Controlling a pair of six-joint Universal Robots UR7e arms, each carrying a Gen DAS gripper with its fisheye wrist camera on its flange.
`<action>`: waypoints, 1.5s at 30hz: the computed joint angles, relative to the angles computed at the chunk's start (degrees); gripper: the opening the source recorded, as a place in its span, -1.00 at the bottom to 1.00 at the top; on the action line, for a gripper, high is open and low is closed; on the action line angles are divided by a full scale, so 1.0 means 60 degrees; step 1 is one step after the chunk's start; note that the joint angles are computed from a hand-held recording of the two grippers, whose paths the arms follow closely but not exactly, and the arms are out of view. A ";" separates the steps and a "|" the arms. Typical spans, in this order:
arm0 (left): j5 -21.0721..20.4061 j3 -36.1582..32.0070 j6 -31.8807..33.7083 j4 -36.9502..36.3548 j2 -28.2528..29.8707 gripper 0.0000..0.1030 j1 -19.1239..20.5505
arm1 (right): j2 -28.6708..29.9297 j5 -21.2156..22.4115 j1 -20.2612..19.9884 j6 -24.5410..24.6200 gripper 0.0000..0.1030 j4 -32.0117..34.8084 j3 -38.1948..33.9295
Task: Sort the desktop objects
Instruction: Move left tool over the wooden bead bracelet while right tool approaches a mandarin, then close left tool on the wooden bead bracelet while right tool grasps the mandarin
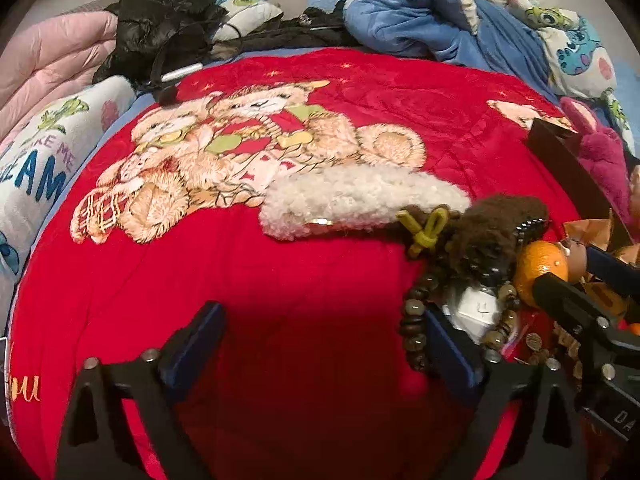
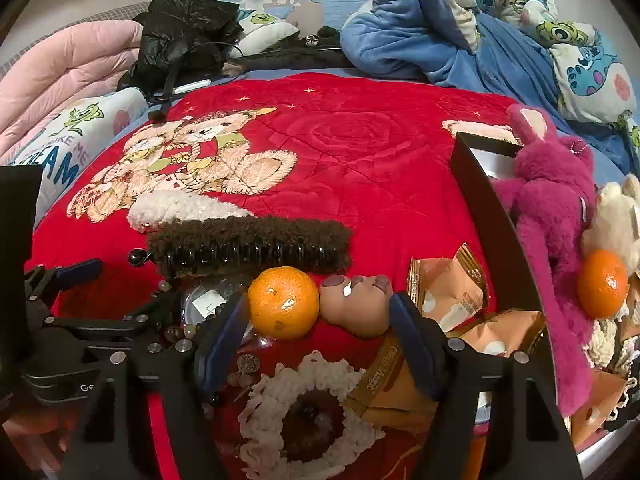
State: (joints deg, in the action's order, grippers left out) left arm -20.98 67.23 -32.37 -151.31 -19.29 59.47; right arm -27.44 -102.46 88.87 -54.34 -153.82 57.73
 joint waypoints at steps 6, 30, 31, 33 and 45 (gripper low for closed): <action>0.0230 -0.0320 0.1413 -0.0828 0.0391 -0.15 -0.0160 | -0.0142 0.0078 -0.0022 -0.0019 0.23 0.0015 0.0177; -0.0232 -0.0168 0.2648 -0.2171 0.0438 -0.74 -0.0240 | -0.0491 0.0514 0.0030 -0.0129 -0.64 0.0312 0.0824; -0.0218 -0.0166 0.2658 -0.2175 0.0441 -0.74 -0.0242 | -0.0494 0.0537 0.0025 -0.0133 -0.64 0.0244 0.0845; -0.0235 -0.0163 0.2632 -0.2152 0.0432 -0.74 -0.0239 | -0.0497 0.0609 0.0017 -0.0116 -0.52 0.0268 0.0846; -0.0356 -0.0147 0.2527 -0.2037 0.0384 -0.74 -0.0200 | -0.0193 0.0873 0.0003 0.0000 -0.02 0.0502 0.0304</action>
State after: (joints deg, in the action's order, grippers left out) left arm -23.12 66.35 -17.21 -163.53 -16.99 58.27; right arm -28.60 -97.22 88.89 -54.33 -150.80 59.55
